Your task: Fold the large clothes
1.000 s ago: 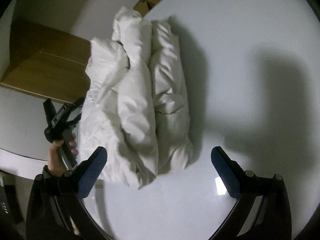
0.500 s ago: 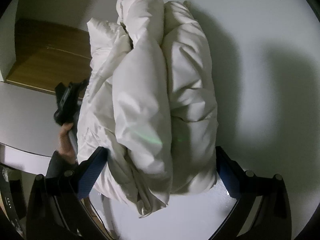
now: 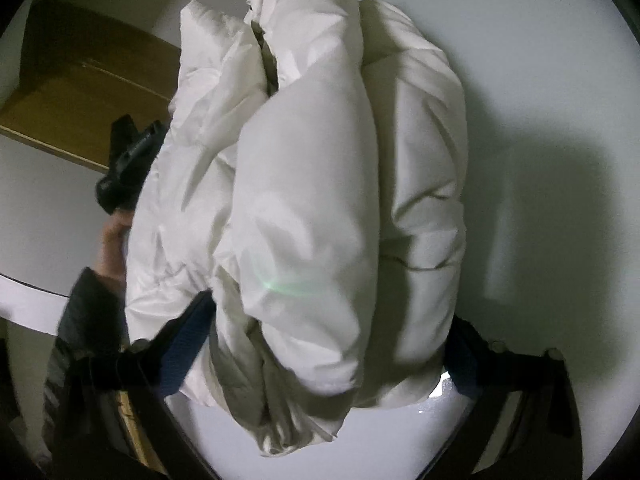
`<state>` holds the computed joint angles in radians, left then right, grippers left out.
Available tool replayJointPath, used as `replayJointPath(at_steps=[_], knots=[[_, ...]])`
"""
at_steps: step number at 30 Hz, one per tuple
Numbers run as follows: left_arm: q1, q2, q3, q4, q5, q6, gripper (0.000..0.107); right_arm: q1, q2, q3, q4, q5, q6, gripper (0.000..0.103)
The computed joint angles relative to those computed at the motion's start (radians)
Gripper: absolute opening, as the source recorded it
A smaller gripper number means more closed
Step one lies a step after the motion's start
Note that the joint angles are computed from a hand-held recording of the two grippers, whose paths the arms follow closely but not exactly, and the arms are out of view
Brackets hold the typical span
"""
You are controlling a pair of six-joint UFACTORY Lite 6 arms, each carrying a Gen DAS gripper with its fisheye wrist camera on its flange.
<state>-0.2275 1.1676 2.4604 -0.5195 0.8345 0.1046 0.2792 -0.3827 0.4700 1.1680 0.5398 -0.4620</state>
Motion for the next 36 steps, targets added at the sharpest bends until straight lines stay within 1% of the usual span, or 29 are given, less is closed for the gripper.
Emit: replayJointPath(at_steps=[1, 2, 3, 6, 9, 10, 12, 13, 14, 15, 16, 17, 19, 20, 21, 23, 24, 26, 29, 31, 32, 33, 34, 36], knots=[[-0.022, -0.046, -0.052, 0.044, -0.028, -0.001, 0.060, -0.003, -0.004, -0.008, 0.035, 0.001, -0.028, 0.074], [-0.047, -0.080, -0.078, 0.110, -0.043, -0.023, 0.048, 0.005, -0.001, -0.014, 0.064, -0.009, -0.052, 0.064], [-0.074, -0.115, -0.104, 0.184, -0.053, -0.060, 0.039, 0.013, -0.012, -0.015, 0.062, -0.016, -0.046, 0.055], [-0.107, -0.168, -0.139, 0.288, -0.050, -0.143, 0.026, 0.045, -0.043, -0.008, 0.018, -0.044, 0.022, 0.042], [-0.110, -0.290, -0.290, 0.314, -0.115, -0.157, 0.022, 0.064, -0.089, -0.008, -0.013, -0.054, 0.081, 0.035], [-0.114, -0.344, -0.346, 0.339, -0.135, -0.164, 0.022, 0.073, -0.098, -0.005, -0.011, -0.050, 0.091, 0.035], [-0.124, -0.429, -0.416, 0.380, -0.138, -0.188, 0.021, 0.074, -0.108, 0.011, 0.002, -0.020, 0.090, 0.034], [-0.117, -0.476, -0.456, 0.383, -0.139, -0.188, 0.021, 0.089, -0.124, 0.030, -0.029, -0.019, 0.127, 0.034], [-0.105, -0.522, -0.486, 0.376, -0.124, -0.183, 0.022, 0.089, -0.132, 0.055, -0.073, -0.006, 0.160, 0.034], [-0.103, -0.539, -0.474, 0.379, -0.108, -0.192, 0.022, 0.111, -0.140, 0.076, -0.148, -0.029, 0.234, 0.033], [-0.085, -0.595, -0.503, 0.369, -0.081, -0.182, 0.022, 0.130, -0.152, 0.101, -0.185, -0.023, 0.279, 0.033], [-0.074, -0.658, -0.563, 0.359, -0.081, -0.178, 0.022, 0.150, -0.164, 0.123, -0.219, -0.019, 0.318, 0.033], [-0.038, -0.822, -0.736, 0.328, -0.090, -0.135, 0.022, 0.179, -0.195, 0.148, -0.271, -0.007, 0.376, 0.033], [-0.017, -0.899, -0.810, 0.320, -0.088, -0.107, 0.022, 0.184, -0.206, 0.154, -0.276, 0.003, 0.382, 0.033], [-0.003, -0.938, -0.846, 0.320, -0.085, -0.093, 0.022, 0.203, -0.217, 0.155, -0.268, 0.007, 0.387, 0.033], [0.014, -1.061, -0.967, 0.344, -0.076, -0.093, 0.022, 0.237, -0.218, 0.155, -0.250, 0.002, 0.379, 0.033], [0.014, -1.080, -0.989, 0.352, -0.080, -0.101, 0.022, 0.244, -0.217, 0.150, -0.240, 0.005, 0.369, 0.033], [0.043, -1.182, -1.115, 0.341, -0.082, -0.088, 0.022, 0.245, -0.199, 0.143, -0.213, 0.009, 0.326, 0.034], [0.063, -1.287, -1.273, 0.335, -0.104, -0.078, 0.022, 0.218, -0.162, 0.089, -0.071, 0.020, 0.173, 0.034], [0.093, -1.342, -1.392, 0.294, -0.139, -0.025, 0.022, 0.160, -0.155, 0.044, -0.012, 0.063, 0.089, 0.034], [0.093, -1.362, -1.446, 0.289, -0.157, -0.017, 0.022, 0.154, -0.184, 0.018, -0.019, 0.074, 0.096, 0.034], [0.064, -1.369, -1.486, 0.303, -0.189, -0.048, 0.022, 0.170, -0.189, -0.007, -0.013, 0.056, 0.094, 0.034], [0.063, -1.382, -1.528, 0.295, -0.210, -0.038, 0.023, 0.182, -0.188, -0.026, -0.005, 0.042, 0.089, 0.034], [0.049, -1.396, -1.603, 0.299, -0.269, -0.038, 0.023, 0.194, -0.122, -0.013, 0.043, 0.019, 0.035, 0.035]])
